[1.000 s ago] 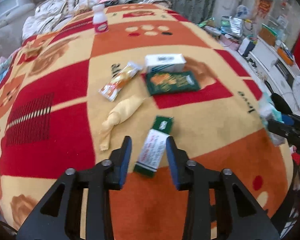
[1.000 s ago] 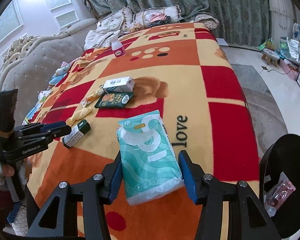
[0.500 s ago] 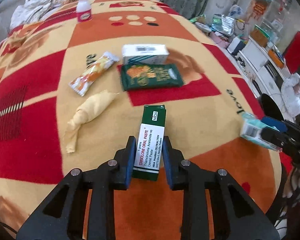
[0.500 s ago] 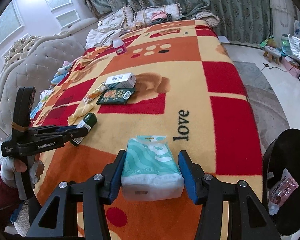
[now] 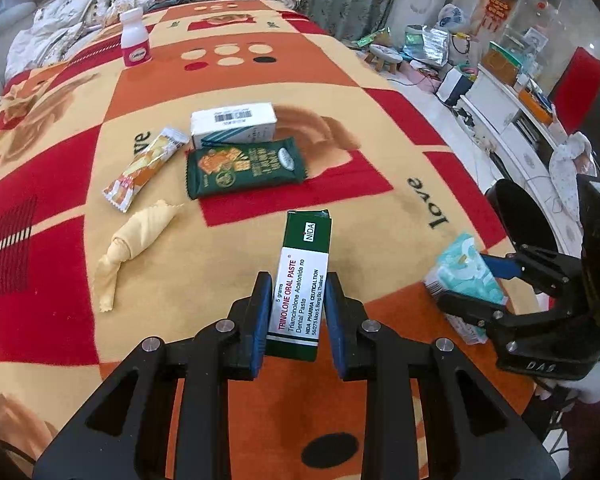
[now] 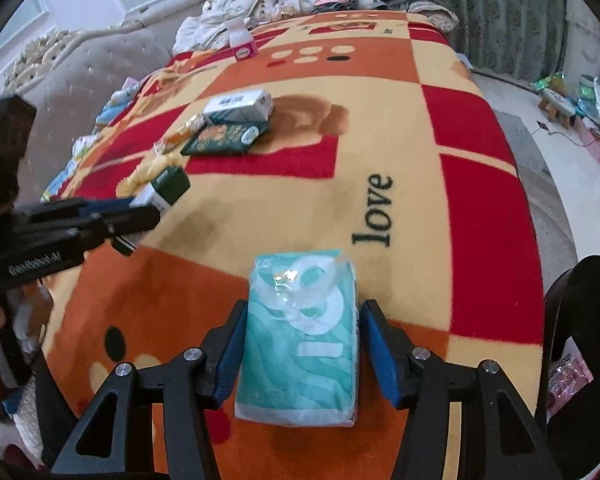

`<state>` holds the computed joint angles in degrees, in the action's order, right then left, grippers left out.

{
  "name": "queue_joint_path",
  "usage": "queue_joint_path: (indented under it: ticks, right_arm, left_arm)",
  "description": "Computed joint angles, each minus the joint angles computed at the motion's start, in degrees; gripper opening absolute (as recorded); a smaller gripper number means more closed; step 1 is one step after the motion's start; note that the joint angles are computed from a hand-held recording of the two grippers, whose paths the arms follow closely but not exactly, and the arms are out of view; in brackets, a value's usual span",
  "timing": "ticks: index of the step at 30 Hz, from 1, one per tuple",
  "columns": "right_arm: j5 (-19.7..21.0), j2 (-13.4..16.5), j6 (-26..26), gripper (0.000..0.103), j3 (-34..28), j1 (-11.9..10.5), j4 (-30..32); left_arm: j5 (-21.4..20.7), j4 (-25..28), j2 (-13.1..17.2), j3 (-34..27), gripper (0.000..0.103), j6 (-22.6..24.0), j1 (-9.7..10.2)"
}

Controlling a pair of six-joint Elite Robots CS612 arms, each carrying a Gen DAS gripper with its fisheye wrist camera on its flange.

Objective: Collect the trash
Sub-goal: 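Lift the green box and teal tissue pack in both tools, then carry the green box and teal tissue pack in both tools over the black bin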

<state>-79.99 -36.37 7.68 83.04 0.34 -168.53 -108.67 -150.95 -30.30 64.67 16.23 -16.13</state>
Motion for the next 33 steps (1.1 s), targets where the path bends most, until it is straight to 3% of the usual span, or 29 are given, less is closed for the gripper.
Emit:
queue_joint_path:
  ticks: [4, 9, 33]
  right_arm:
    - [-2.3, -0.6, -0.3, 0.048, 1.1, 0.2, -2.4]
    - [-2.9, -2.2, 0.5, 0.048, 3.7, -0.4, -6.8]
    - [-9.5, -8.4, 10.8, 0.048, 15.5, -6.3, -16.5]
  left_arm:
    - [-0.1, -1.2, -0.6, 0.7, 0.024, 0.7, -0.59]
    - [-1.0, -2.3, -1.3, 1.6, 0.024, 1.9, -1.85]
    - [-3.6, -3.2, -2.8, 3.5, 0.022, 7.9, -8.74]
